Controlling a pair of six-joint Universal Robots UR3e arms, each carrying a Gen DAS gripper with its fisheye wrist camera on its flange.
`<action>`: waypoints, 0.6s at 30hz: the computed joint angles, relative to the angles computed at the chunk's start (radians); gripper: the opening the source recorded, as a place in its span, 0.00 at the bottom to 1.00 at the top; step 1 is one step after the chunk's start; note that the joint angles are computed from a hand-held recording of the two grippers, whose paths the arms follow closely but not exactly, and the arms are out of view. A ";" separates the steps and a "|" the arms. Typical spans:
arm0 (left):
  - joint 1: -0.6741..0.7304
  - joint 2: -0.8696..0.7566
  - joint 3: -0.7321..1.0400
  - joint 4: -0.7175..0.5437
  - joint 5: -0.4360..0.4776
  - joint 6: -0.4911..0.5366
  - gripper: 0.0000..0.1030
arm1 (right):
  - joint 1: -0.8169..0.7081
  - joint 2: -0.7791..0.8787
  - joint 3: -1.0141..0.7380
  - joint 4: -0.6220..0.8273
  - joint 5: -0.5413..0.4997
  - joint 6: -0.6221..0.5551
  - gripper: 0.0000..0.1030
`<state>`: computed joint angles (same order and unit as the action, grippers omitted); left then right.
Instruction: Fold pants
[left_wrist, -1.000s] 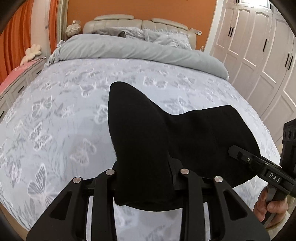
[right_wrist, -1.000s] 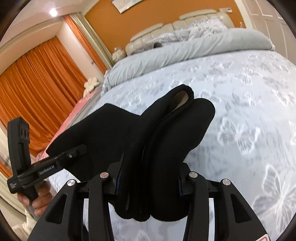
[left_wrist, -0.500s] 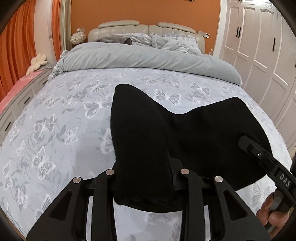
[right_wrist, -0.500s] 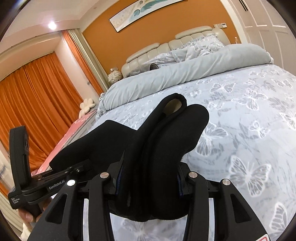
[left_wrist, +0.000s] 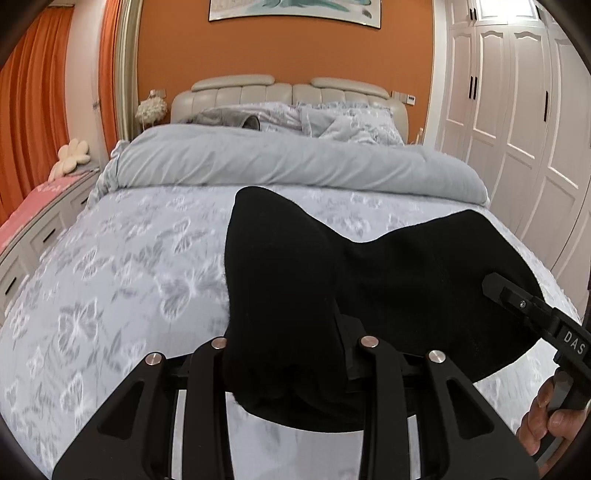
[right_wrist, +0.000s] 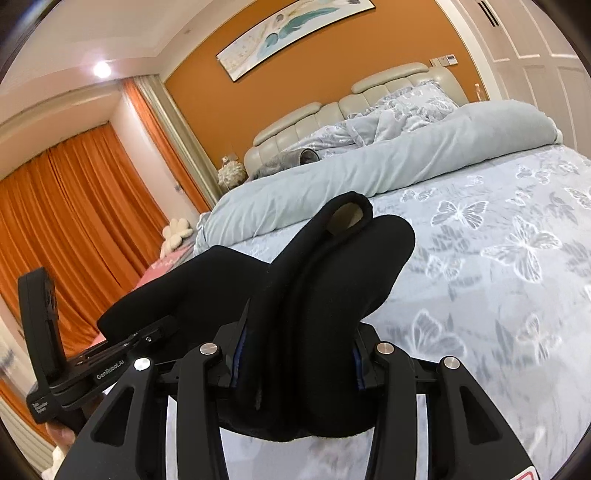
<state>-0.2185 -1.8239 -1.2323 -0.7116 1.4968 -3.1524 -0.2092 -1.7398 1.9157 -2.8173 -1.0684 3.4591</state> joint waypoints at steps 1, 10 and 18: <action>-0.001 -0.028 0.033 -0.001 0.000 -0.001 0.29 | -0.010 0.025 -0.014 -0.008 0.012 -0.001 0.39; -0.008 -0.321 0.268 0.010 0.005 -0.056 0.30 | -0.046 0.290 -0.101 -0.083 0.055 -0.057 0.39; -0.005 -0.385 0.072 0.185 0.027 -0.031 0.32 | -0.036 0.462 -0.021 -0.182 0.020 -0.144 0.43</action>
